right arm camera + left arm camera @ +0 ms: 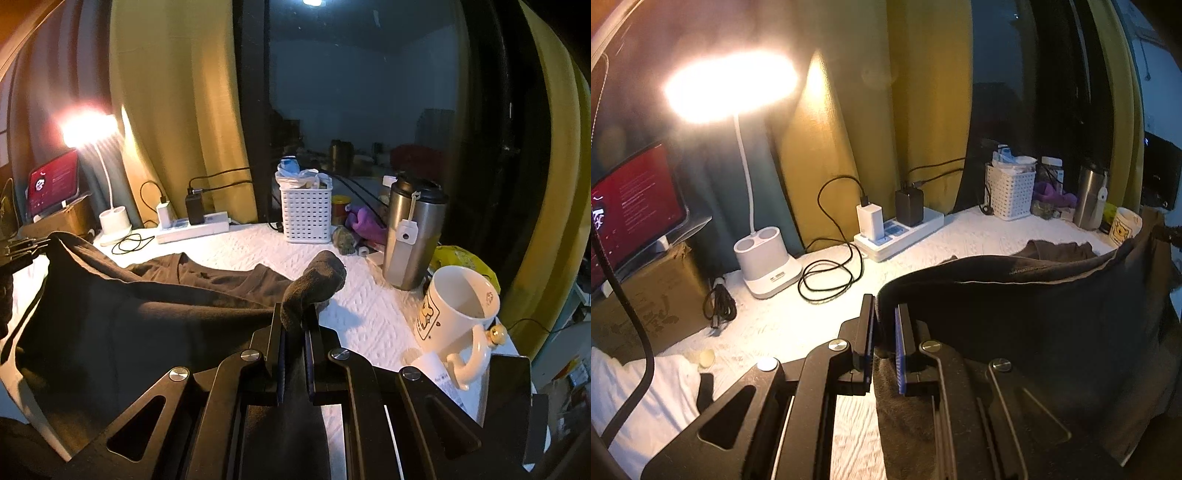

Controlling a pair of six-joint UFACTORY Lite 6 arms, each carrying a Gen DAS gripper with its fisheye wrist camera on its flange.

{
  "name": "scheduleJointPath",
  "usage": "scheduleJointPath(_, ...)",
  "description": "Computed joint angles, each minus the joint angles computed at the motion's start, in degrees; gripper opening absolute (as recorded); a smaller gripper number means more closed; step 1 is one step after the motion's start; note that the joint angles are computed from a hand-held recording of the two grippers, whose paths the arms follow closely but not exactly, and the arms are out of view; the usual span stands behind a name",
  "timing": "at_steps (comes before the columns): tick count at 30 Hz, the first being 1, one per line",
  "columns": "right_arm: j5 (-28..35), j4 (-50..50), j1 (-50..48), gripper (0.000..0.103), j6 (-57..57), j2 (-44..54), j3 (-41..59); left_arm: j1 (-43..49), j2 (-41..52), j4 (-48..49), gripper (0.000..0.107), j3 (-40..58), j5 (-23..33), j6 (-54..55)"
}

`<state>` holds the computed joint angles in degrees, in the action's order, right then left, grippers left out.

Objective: Fold small clothes
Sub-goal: 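Lay the held hem down over the collar with both grippers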

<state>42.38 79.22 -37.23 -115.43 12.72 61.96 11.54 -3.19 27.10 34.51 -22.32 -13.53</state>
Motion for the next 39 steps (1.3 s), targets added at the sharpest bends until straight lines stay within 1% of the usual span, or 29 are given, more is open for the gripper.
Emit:
scheduleJointPath(7,-1.9,-0.2,3.3,0.008,3.9,7.5,8.1,-0.9,6.2,-1.1,0.008,6.7,1.3,-0.9)
scheduleJointPath(12,-2.9,-2.9,5.9,0.008,9.6,14.0,16.6,-1.2,12.0,-0.1,0.008,12.8,2.8,-3.7)
scheduleJointPath(16,-3.8,-5.1,8.1,0.008,13.5,20.1,24.0,-1.6,16.9,-1.5,0.008,18.0,4.6,-2.9)
scheduleJointPath(21,-3.2,-8.2,10.0,0.008,18.4,26.8,32.1,-1.9,23.6,-5.3,0.008,25.0,8.2,-0.3)
scheduleJointPath(24,-2.6,-10.9,11.0,0.008,21.7,31.2,37.9,-2.7,26.8,-11.5,0.008,28.4,10.5,5.2)
scheduleJointPath(29,-0.8,-17.3,12.8,0.008,28.9,40.0,50.0,-3.8,31.5,-28.6,0.008,33.5,13.8,20.2)
scheduleJointPath(33,1.1,-27.0,14.8,0.008,39.4,49.6,64.9,-3.7,34.3,-34.6,0.008,36.3,14.6,25.0)
scheduleJointPath(35,0.6,-31.4,15.9,0.008,42.7,53.5,70.8,-3.4,36.2,-38.2,0.008,37.6,14.5,27.5)
scheduleJointPath(36,-0.6,-34.0,16.6,0.008,44.5,55.1,73.2,-3.2,36.9,-38.2,0.008,38.1,14.6,27.1)
scheduleJointPath(38,0.8,-38.9,17.3,0.008,49.5,60.0,81.0,-2.3,38.9,-33.5,0.008,39.3,15.1,21.5)
scheduleJointPath(39,1.4,-40.7,17.5,0.008,51.5,62.1,84.2,-2.2,39.6,-32.9,0.008,39.8,15.4,20.8)
